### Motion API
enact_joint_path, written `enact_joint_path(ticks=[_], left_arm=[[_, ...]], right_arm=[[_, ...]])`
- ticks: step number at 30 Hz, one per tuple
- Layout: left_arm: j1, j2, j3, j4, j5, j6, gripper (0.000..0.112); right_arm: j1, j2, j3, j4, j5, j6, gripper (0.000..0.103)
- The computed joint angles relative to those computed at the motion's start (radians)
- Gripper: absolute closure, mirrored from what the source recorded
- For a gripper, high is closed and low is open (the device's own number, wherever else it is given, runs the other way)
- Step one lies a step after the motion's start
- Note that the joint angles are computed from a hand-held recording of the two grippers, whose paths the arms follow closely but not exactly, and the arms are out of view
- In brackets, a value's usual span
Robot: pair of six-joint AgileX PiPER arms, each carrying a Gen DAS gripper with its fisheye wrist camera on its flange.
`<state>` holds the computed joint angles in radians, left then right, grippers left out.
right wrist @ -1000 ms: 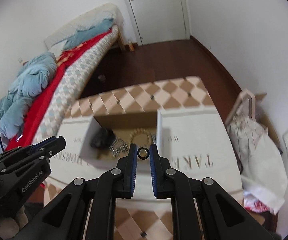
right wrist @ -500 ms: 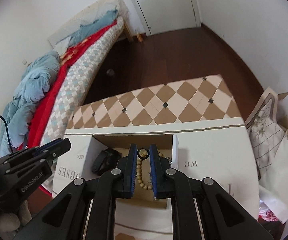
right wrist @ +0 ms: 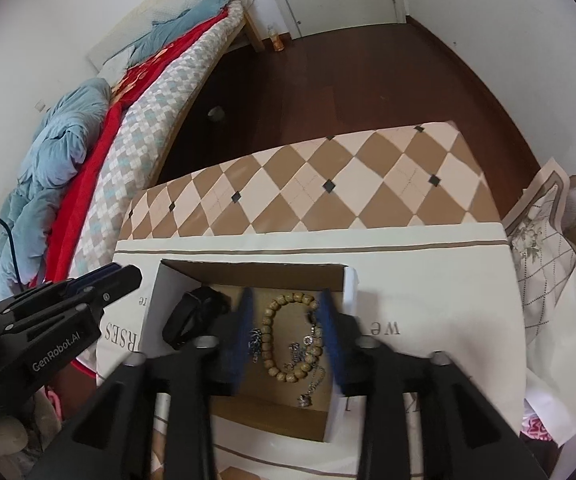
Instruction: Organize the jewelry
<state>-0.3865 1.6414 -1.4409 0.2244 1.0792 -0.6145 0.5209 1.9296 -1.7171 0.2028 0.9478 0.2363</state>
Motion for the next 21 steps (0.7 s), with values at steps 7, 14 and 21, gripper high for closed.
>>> enact_joint_path(ticks=[7, 14, 21], left_arm=[[-0.008, -0.056, 0.029, 0.052, 0.025, -0.059, 0.016], [-0.049, -0.115, 0.077, 0.125, 0.078, -0.135, 0.012], [-0.121, -0.199, 0.131, 0.181, 0.132, -0.215, 0.01]], right_arm=[[0.03, -0.053, 0.024, -0.137, 0.055, 0.097, 0.033], [0.096, -0.106, 0.067, -0.336, 0.145, 0.227, 0.0], [0.162, -0.175, 0.124, -0.442, 0.189, 0.318, 0.0]])
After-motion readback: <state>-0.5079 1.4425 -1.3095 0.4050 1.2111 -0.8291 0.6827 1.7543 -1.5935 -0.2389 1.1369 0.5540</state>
